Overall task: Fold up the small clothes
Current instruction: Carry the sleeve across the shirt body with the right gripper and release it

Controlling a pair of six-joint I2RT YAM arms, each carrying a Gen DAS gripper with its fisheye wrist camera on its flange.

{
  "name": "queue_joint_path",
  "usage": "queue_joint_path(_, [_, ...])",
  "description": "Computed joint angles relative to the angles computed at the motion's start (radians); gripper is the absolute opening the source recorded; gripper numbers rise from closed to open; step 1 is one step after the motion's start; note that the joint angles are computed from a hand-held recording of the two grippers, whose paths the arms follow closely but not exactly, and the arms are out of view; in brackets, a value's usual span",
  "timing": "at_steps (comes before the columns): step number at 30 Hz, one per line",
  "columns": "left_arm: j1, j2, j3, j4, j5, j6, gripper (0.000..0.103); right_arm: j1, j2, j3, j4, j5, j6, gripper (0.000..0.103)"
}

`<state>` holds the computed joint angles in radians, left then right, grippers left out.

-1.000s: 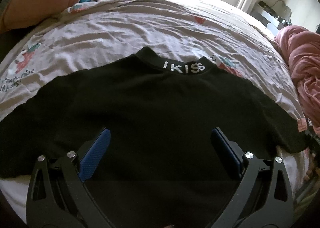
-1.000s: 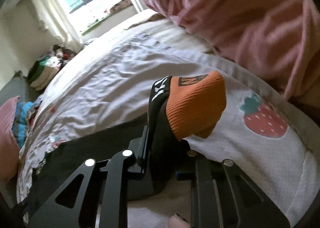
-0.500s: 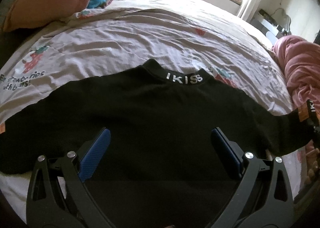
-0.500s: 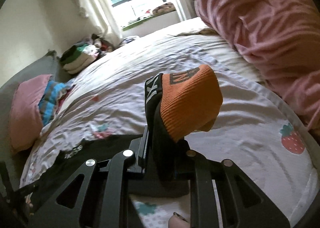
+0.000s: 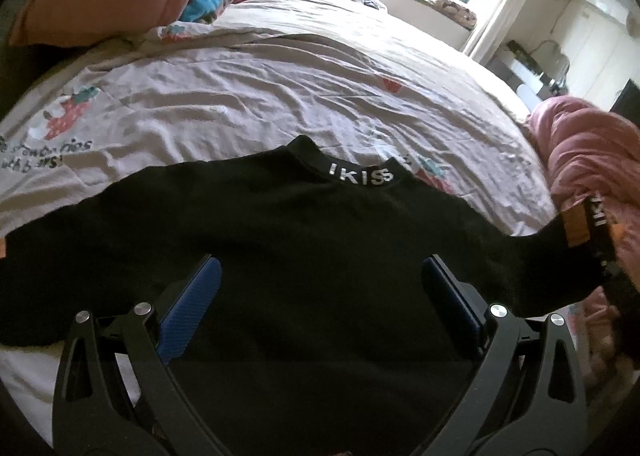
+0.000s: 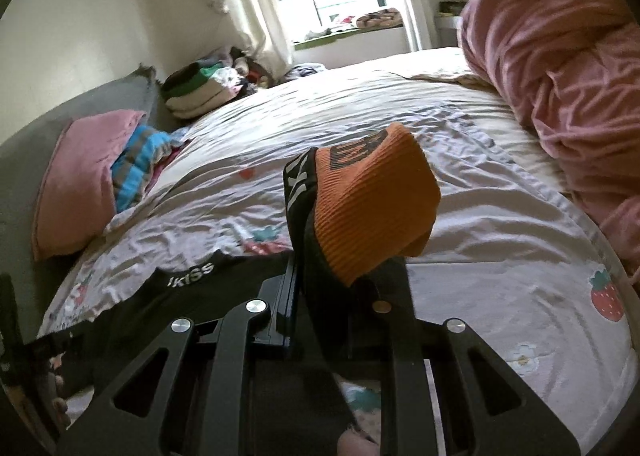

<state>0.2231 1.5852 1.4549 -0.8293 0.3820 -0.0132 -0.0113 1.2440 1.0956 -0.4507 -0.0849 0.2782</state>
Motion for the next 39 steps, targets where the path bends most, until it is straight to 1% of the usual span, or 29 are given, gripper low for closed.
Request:
queue_joint_path(1, [0.010,-0.002,-0.002,-0.001,0.018,-0.003,0.094,0.031,0.001,0.004,-0.001,0.022,0.001,0.017])
queue_joint_path(4, [0.045,0.003,0.004,-0.008,0.056,-0.019,0.094,0.072,0.015,0.018,-0.003,0.037,0.016,0.017])
queue_joint_path(7, [0.067,0.010,0.012,-0.010,0.036,-0.016,0.094,0.136,0.034,0.036,0.002,0.079,0.022,0.017])
queue_joint_path(13, [0.120,0.040,0.036,-0.032,0.058,-0.012,0.094,0.257,0.093,0.087,0.008,0.138,0.039,0.017])
queue_joint_path(14, [0.132,0.048,0.044,-0.036,0.075,-0.018,0.094,0.272,0.103,0.095,0.009,0.149,0.040,0.017])
queue_joint_path(17, [0.170,0.062,0.048,-0.032,0.133,-0.041,0.094,0.323,0.144,0.120,0.019,0.161,0.059,0.017])
queue_joint_path(20, [0.184,0.076,0.055,-0.035,0.137,-0.045,0.094,0.365,0.187,0.140,0.031,0.165,0.071,0.017])
queue_joint_path(24, [0.205,0.103,0.063,-0.046,0.203,-0.054,0.094,0.417,0.256,0.172,0.038,0.173,0.080,0.018])
queue_joint_path(27, [0.208,0.113,0.056,-0.051,0.226,-0.056,0.094,0.457,0.309,0.196,0.041,0.177,0.081,0.020])
queue_joint_path(29, [0.203,0.119,0.050,-0.053,0.245,-0.057,0.094,0.478,0.333,0.203,0.048,0.172,0.083,0.024])
queue_joint_path(30, [0.202,0.126,0.052,-0.056,0.251,-0.055,0.094,0.486,0.342,0.203,0.052,0.167,0.084,0.033])
queue_joint_path(31, [0.200,0.129,0.050,-0.060,0.256,-0.052,0.094,0.492,0.346,0.200,0.057,0.157,0.086,0.039])
queue_joint_path(32, [0.197,0.133,0.050,-0.065,0.261,-0.050,0.094,0.505,0.347,0.189,0.066,0.147,0.087,0.040])
queue_joint_path(33, [0.197,0.138,0.049,-0.070,0.277,-0.045,0.094,0.516,0.348,0.188,0.060,0.142,0.078,0.047])
queue_joint_path(34, [0.197,0.144,0.045,-0.072,0.305,-0.038,0.094,0.523,0.348,0.186,0.055,0.138,0.072,0.051])
queue_joint_path(37, [0.179,0.145,0.031,-0.067,0.301,-0.032,0.094,0.539,0.316,0.150,0.061,0.106,0.062,0.051])
queue_joint_path(39, [0.171,0.148,0.021,-0.064,0.307,-0.029,0.094,0.534,0.286,0.122,0.065,0.104,0.067,0.051])
